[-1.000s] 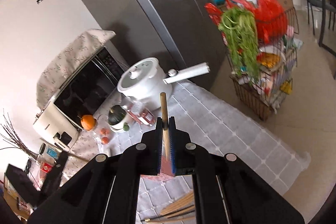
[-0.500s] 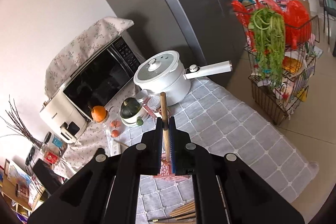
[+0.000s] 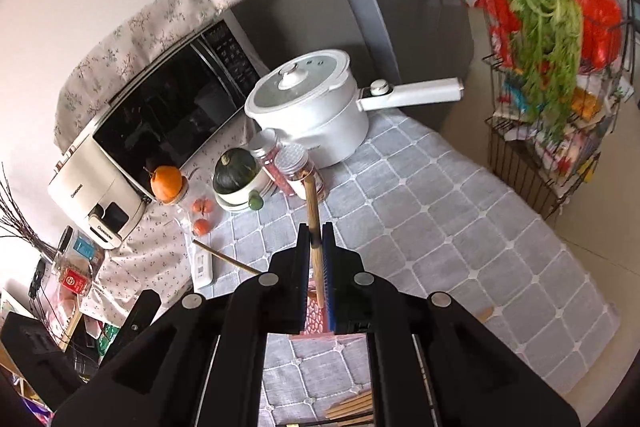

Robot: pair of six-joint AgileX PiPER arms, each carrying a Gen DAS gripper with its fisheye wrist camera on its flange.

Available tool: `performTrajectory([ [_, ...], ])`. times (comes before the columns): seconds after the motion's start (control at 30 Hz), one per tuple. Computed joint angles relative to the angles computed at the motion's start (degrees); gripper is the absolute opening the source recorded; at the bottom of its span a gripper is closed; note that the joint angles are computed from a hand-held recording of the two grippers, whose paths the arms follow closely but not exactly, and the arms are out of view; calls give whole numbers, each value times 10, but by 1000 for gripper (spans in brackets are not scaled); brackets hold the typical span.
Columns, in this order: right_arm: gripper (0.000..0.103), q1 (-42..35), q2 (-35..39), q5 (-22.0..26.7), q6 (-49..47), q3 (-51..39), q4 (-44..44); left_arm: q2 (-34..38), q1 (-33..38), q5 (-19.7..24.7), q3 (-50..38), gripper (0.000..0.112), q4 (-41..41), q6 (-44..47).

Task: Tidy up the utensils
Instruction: 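Lower the chopstick into the pink basket and open the left gripper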

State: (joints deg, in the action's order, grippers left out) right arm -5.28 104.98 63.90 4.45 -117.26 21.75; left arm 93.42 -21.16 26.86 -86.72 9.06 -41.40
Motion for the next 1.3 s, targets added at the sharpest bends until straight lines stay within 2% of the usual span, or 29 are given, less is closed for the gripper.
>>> performTrajectory([
  [0.07, 32, 1, -8, -14, 8, 16, -8, -1, -2, 3, 1, 23, 2, 2],
  [0.1, 36, 0, -16, -25, 10, 30, -9, -4, -4, 3, 4, 24, 8, -1],
  [0.23, 39, -9, -38, -43, 6, 66, -22, -7, -10, 6, 5, 30, 22, -11],
  [0.37, 54, -10, -72, -86, 11, 124, -54, -6, -22, 12, 5, 40, 41, -23],
  [0.4, 57, -10, -80, -96, 13, 138, -62, -7, -27, 11, 7, 46, 52, -33],
  [0.53, 71, -2, -121, -158, 28, 215, -124, -7, -45, 16, 14, 64, 99, -67],
  [0.63, 76, 10, -147, -200, 44, 267, -174, -2, -58, 25, 14, 72, 123, -81],
  [0.8, 91, 43, -191, -273, 111, 351, -298, 6, -80, 39, 19, 86, 170, -113],
  [0.9, 94, 51, -203, -291, 140, 383, -347, 16, -93, 56, 15, 93, 191, -122],
  [1.1, 96, 29, -231, -316, 144, 457, -377, 43, -104, 94, -1, 96, 170, -81],
  [1.3, 96, -82, -254, -306, -12, 536, -224, 103, -117, 165, -48, 96, 67, 58],
])
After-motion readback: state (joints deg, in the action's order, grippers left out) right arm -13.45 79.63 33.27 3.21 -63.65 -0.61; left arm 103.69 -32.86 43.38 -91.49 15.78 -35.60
